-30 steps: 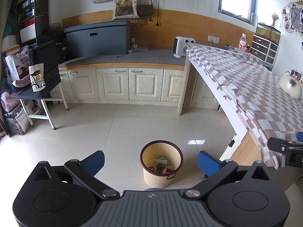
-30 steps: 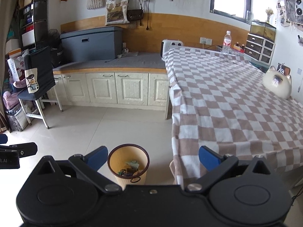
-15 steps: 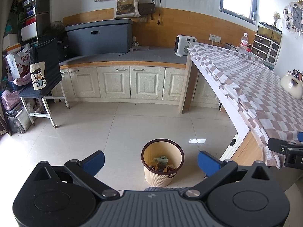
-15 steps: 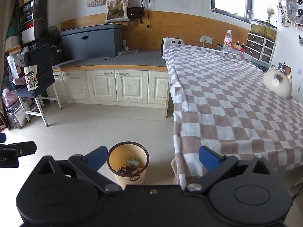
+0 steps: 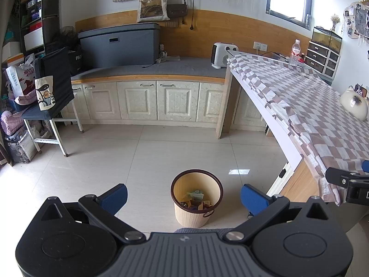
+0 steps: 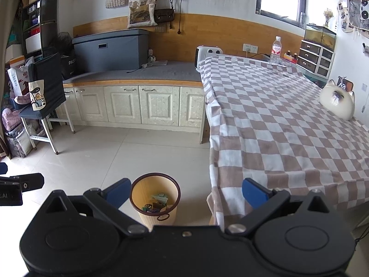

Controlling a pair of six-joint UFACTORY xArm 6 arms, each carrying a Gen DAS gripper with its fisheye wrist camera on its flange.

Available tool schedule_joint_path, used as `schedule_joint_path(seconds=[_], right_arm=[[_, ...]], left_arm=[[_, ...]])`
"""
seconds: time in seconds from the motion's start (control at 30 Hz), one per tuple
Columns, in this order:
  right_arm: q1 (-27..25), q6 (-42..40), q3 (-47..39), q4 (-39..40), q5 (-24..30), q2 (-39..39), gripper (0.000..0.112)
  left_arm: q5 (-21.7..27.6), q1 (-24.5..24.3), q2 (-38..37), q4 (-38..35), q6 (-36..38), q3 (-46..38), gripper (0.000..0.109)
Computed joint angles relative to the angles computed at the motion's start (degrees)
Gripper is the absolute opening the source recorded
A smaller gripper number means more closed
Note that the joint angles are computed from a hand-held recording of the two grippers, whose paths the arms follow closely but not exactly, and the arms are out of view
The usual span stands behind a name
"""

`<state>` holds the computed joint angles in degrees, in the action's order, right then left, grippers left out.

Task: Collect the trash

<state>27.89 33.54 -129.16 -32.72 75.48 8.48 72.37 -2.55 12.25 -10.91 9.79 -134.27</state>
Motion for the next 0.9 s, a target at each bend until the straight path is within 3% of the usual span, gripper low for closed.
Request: schedule_joint_path(seconds=[0.9], right_arm=[[-0.23, 0.60, 1.75, 0.07, -0.32, -1.27, 0.103]], left_arm=[[-0.02, -0.38, -0.06, 0.18, -0.35, 0.11, 0.103]])
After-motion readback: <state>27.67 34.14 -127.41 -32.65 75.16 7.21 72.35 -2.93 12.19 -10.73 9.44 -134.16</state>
